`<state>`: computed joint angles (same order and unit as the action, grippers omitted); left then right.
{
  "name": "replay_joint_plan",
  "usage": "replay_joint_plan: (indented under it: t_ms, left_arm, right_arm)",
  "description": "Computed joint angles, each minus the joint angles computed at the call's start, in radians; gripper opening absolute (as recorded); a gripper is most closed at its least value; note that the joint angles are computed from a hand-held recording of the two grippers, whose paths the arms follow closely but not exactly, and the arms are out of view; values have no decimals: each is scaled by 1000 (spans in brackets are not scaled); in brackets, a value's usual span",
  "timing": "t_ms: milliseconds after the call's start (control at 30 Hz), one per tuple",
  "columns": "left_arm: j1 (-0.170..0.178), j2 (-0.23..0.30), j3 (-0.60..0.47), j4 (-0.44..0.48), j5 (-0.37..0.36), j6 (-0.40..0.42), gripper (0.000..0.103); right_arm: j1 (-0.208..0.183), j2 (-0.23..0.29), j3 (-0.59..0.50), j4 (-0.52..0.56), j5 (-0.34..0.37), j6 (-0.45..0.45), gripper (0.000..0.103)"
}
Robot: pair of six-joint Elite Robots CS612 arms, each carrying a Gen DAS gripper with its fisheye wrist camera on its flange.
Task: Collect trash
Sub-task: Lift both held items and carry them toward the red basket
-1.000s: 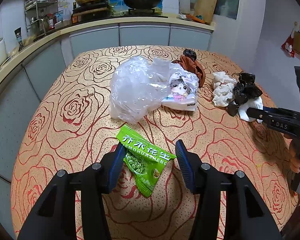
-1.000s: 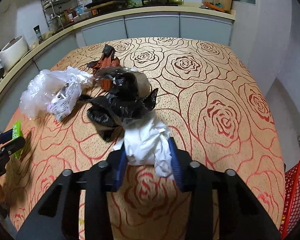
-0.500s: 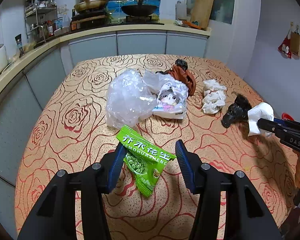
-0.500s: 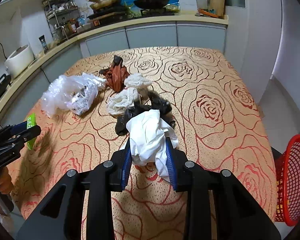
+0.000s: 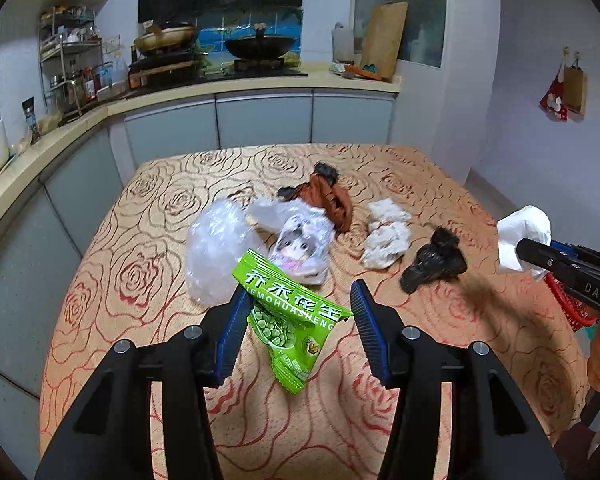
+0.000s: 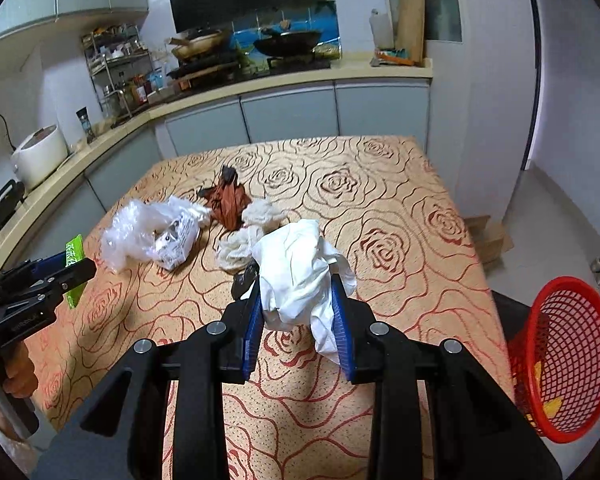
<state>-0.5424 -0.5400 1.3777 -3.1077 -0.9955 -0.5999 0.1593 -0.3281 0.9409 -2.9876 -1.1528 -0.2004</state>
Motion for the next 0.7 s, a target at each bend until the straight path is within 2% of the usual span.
replay_joint_plan:
  t_ms: [700]
  left_arm:
    - [-26, 47, -148, 14, -20, 140, 49]
  right_arm:
    - [-46, -31, 49, -132, -14, 93, 31]
